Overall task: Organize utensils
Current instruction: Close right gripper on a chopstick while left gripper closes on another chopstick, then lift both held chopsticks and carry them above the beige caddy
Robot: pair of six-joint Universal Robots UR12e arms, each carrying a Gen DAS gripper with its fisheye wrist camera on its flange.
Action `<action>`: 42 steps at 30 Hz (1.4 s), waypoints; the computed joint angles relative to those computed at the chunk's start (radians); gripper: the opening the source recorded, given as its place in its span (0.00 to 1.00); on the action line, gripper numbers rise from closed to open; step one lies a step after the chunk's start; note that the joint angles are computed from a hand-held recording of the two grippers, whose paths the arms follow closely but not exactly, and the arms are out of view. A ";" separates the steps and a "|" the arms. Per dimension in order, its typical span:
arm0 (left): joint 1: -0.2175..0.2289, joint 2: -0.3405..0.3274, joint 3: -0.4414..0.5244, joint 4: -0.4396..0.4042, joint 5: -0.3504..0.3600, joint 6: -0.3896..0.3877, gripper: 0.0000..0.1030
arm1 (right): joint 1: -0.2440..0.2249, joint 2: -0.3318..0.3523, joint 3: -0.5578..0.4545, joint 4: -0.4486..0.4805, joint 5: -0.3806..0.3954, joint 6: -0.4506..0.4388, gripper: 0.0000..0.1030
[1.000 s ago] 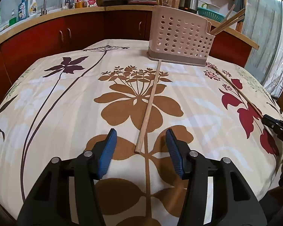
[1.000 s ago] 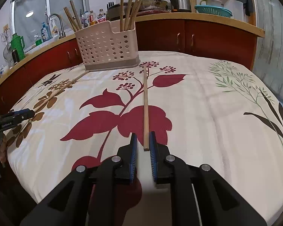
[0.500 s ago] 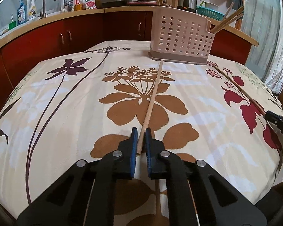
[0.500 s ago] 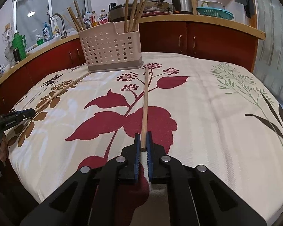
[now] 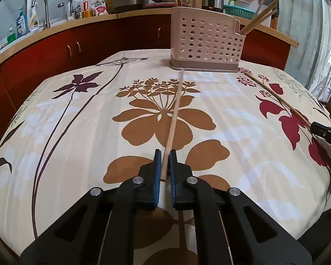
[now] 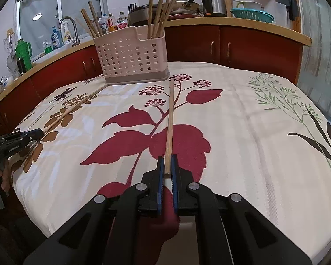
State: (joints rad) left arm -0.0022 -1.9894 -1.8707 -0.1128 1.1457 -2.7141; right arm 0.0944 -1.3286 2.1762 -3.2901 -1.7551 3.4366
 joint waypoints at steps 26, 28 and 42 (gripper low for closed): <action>0.018 0.048 0.023 0.327 -0.114 -0.158 0.06 | 0.017 -0.038 -0.058 -0.188 -0.081 -0.084 0.07; 0.015 0.039 0.044 0.329 -0.117 -0.171 0.06 | 0.013 -0.034 -0.072 -0.200 -0.074 -0.089 0.07; -0.012 -0.022 0.170 0.308 -0.112 -0.191 0.06 | -0.014 0.027 -0.182 -0.236 -0.057 -0.148 0.07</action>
State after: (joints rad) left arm -0.0143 -2.0119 -1.7006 0.1949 1.0341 -2.9052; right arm 0.0800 -1.3018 1.9942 -3.5266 -1.8122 3.2884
